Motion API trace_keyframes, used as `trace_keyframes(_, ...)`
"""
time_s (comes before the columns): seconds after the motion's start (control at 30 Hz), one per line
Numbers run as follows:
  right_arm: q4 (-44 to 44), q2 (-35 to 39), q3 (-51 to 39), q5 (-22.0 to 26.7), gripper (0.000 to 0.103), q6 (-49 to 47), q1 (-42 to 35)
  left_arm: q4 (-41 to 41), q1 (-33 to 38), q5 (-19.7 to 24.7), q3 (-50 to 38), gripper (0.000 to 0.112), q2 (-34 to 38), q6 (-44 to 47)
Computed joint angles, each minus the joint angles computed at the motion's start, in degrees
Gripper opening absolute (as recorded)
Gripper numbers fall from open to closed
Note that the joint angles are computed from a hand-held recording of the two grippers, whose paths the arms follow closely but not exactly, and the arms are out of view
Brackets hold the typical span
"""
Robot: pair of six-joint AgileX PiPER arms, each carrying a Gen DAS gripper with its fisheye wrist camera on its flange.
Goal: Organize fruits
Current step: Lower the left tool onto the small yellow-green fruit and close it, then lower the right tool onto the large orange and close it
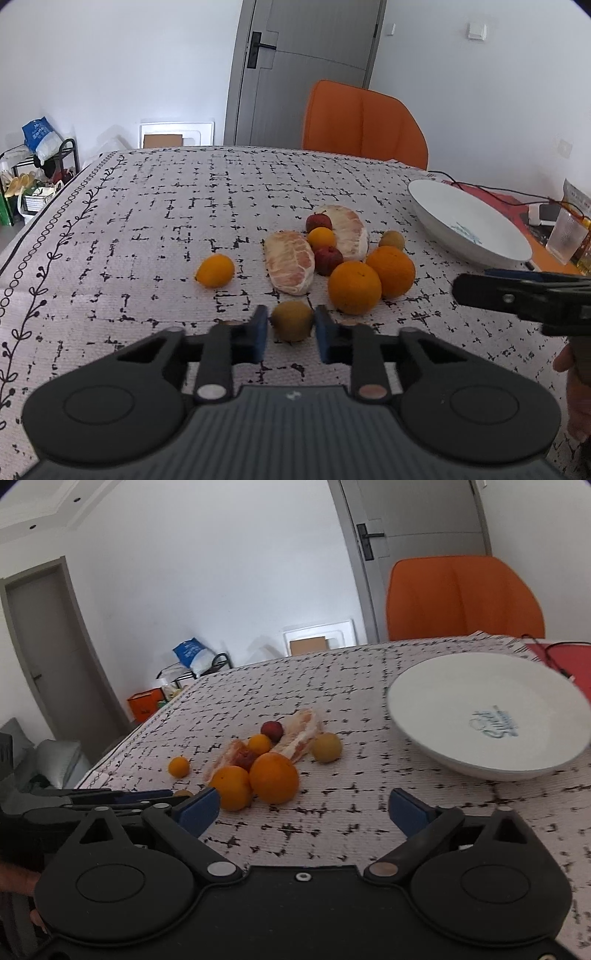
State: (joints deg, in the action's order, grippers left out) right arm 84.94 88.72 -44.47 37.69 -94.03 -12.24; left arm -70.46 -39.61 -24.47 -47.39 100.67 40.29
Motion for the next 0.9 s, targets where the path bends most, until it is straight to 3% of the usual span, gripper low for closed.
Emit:
trace_keyframes(0.37, -0.03, 3.14, -2.83, -1.89, 0.071, 1.27, 4.12, 3.37, 1.61, -1.19, 2.71, 0.024, -2.08, -3.60)
trace_keyframes(0.73, 2.25, 5.15, -5.31, -1.72, 0.069, -0.15, 6.39, 3.47, 3.24, -2.10, 5.17, 0.024, -4.42, -5.20)
trace_keyframes(0.9, 0.46, 7.01, -6.30, -2.43, 0.042, 3.05, 6.45, 3.50, 3.80, -1.80, 5.56, 0.024, -4.84, -5.28)
